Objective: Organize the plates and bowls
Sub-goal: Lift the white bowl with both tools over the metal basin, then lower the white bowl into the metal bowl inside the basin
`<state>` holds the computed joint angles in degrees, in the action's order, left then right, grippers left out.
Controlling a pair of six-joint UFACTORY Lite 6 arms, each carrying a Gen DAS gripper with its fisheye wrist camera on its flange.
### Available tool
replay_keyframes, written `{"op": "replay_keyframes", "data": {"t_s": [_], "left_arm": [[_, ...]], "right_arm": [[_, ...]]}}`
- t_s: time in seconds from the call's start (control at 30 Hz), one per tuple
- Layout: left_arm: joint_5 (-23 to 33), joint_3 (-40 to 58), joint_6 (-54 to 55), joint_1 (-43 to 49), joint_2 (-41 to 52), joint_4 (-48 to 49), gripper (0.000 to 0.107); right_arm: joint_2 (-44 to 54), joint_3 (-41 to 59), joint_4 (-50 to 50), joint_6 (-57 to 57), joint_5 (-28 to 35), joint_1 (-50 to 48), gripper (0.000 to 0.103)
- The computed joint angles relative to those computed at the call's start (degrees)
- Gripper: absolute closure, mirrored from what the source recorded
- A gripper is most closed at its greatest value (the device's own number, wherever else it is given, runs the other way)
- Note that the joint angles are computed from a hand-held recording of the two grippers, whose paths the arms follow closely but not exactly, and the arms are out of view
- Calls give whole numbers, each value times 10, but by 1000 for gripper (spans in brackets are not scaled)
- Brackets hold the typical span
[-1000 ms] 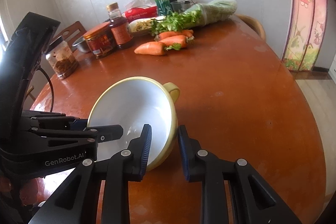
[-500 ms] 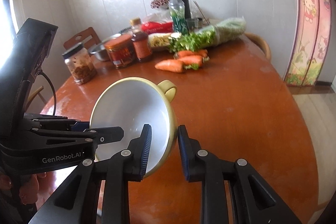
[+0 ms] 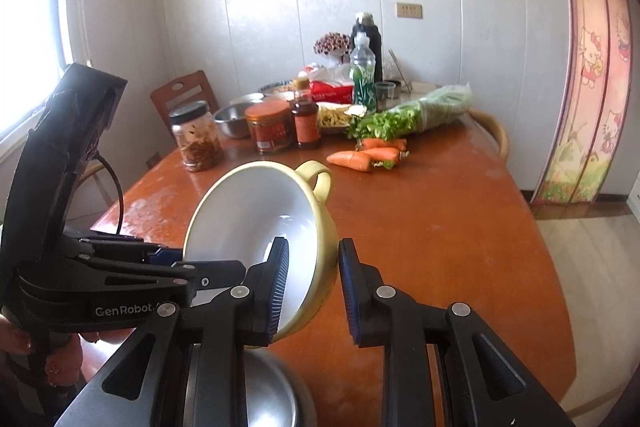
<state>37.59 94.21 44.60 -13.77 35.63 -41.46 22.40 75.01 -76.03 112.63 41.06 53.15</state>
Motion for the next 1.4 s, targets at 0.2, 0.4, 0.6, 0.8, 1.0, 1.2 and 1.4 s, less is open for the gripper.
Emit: {"op": "replay_keyframes", "data": {"t_s": [0.2, 0.4, 0.6, 0.8, 1.0, 1.2, 1.4], "left_arm": [[-40, -167, 91, 2, -119, -72, 79], [-89, -288, 168, -15, -175, -125, 79], [-153, -376, 234, -33, -218, -173, 79], [-208, -426, 250, -56, -248, -177, 79], [-239, -447, 239, -65, -262, -159, 78], [-258, -470, 238, -69, -280, -150, 76], [-266, -487, 248, -73, -299, -157, 71]], "right_arm": [[-33, -36, 6, 23, 67, 74, 76], [-42, -75, 20, 55, 94, 121, 76], [-39, -106, 16, 96, 88, 146, 76], [-25, -105, 9, 107, 78, 150, 75], [-15, -104, 9, 106, 65, 149, 75], [8, -89, 14, 98, 52, 144, 74], [19, -79, 12, 96, 49, 141, 73]]}}
